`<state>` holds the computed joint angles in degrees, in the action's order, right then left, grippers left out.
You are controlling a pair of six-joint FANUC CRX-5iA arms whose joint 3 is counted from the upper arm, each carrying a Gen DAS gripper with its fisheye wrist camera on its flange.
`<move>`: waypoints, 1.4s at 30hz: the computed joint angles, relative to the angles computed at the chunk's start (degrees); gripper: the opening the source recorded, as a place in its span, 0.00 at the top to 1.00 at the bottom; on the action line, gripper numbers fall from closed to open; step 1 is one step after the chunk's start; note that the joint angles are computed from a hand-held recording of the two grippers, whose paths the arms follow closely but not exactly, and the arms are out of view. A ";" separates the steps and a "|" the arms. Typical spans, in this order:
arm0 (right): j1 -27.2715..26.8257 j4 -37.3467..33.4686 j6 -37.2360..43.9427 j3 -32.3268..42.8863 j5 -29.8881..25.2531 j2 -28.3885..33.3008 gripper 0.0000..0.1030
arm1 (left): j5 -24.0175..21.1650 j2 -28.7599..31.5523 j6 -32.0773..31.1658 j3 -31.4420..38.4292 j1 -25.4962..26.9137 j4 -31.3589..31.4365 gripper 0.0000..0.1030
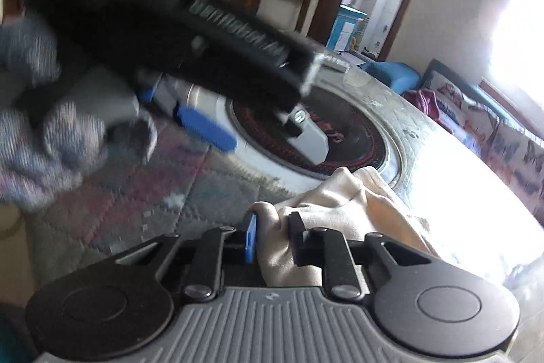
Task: Fold clothes
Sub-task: 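Grasp the folded sweatshirt edge with both grippers, then lift the folded sweatshirt with both grippers and carry it across the table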
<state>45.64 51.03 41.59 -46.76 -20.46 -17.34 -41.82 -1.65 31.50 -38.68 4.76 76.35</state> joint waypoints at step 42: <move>-24.68 -7.56 -15.52 -11.46 -0.52 -16.95 0.69 | -6.78 9.35 5.62 6.03 -3.33 -1.28 0.82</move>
<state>20.95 43.47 26.07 -58.22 -20.98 -34.29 -48.61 7.70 37.12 -32.65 1.43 75.07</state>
